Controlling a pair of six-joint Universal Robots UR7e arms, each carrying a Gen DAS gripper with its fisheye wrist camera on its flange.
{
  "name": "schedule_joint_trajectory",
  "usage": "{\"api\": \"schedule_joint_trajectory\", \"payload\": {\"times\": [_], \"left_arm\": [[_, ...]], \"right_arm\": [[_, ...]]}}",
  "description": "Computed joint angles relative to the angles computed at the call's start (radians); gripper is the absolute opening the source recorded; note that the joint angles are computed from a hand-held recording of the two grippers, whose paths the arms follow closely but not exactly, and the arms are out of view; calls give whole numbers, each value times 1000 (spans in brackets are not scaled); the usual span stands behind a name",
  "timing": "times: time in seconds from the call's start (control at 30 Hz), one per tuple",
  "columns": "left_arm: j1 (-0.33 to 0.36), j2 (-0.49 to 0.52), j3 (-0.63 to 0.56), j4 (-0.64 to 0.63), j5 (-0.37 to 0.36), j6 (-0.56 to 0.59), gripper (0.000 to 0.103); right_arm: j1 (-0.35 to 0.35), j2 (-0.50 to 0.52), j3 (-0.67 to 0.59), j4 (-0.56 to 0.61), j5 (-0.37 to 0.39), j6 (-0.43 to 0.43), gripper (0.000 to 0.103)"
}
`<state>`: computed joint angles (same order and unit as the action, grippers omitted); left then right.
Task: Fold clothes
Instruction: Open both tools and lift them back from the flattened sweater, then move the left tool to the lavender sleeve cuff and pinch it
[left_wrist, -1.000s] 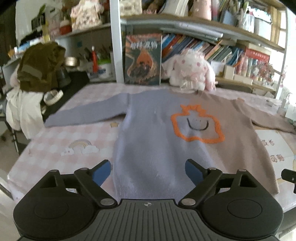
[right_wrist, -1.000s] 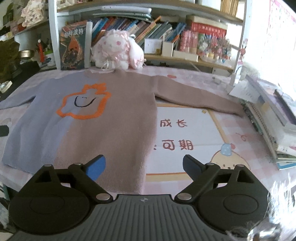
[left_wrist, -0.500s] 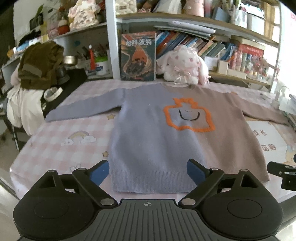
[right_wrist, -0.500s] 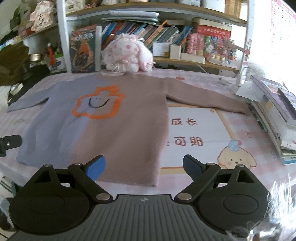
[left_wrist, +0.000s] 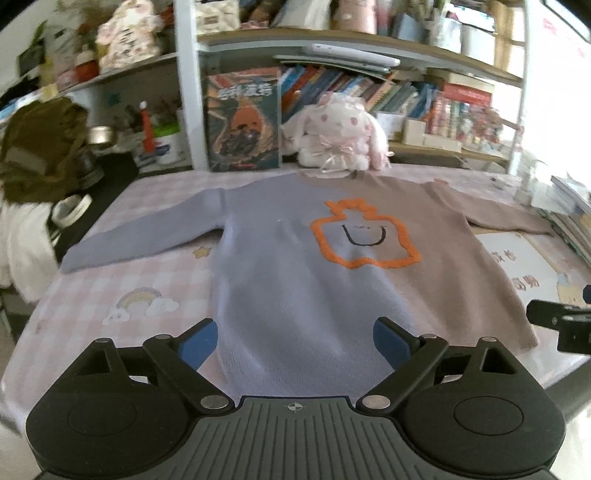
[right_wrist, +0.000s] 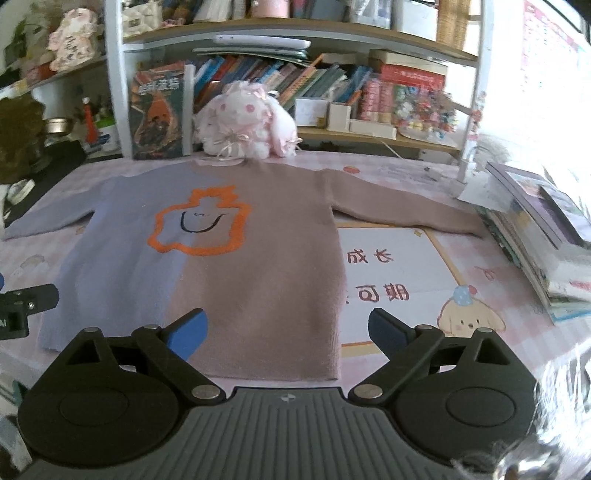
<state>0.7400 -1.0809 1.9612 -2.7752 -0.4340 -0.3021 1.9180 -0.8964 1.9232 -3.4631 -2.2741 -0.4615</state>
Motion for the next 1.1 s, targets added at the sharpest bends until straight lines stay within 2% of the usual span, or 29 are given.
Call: {"api": "schedule_joint_trajectory", "payload": {"times": [0.07,0.2,0.27,0.43,0.63,0.8,0.97,1.03,1.1], "left_arm": [[21,-23,8,-49,-34,119,94],[73,-77,5,-101,-114,280,95],[100,-102,1,-97,-156,336,95],[162,-162,-2,-73,-251,452,95],[218,-227,-5,-6,-308,485,95],[252,-259,-7,2,-328,494,95],[293,-269,-32,-4,-313,443,95],[312,-266,-46,-22,-290,427,95],[328,-252,-54,-76,-252,458,95]], "right_arm": [[19,32,-12,-22,-44,43,95],[75,107,-60,-18,-156,150,95],[106,152,-84,-53,-199,171,96],[161,249,-146,-21,-300,271,96],[214,334,-216,54,-383,390,96],[239,371,-263,125,-414,451,96],[255,405,-308,150,-431,436,96],[259,416,-325,156,-434,422,96],[262,426,-340,153,-437,401,96]]}}
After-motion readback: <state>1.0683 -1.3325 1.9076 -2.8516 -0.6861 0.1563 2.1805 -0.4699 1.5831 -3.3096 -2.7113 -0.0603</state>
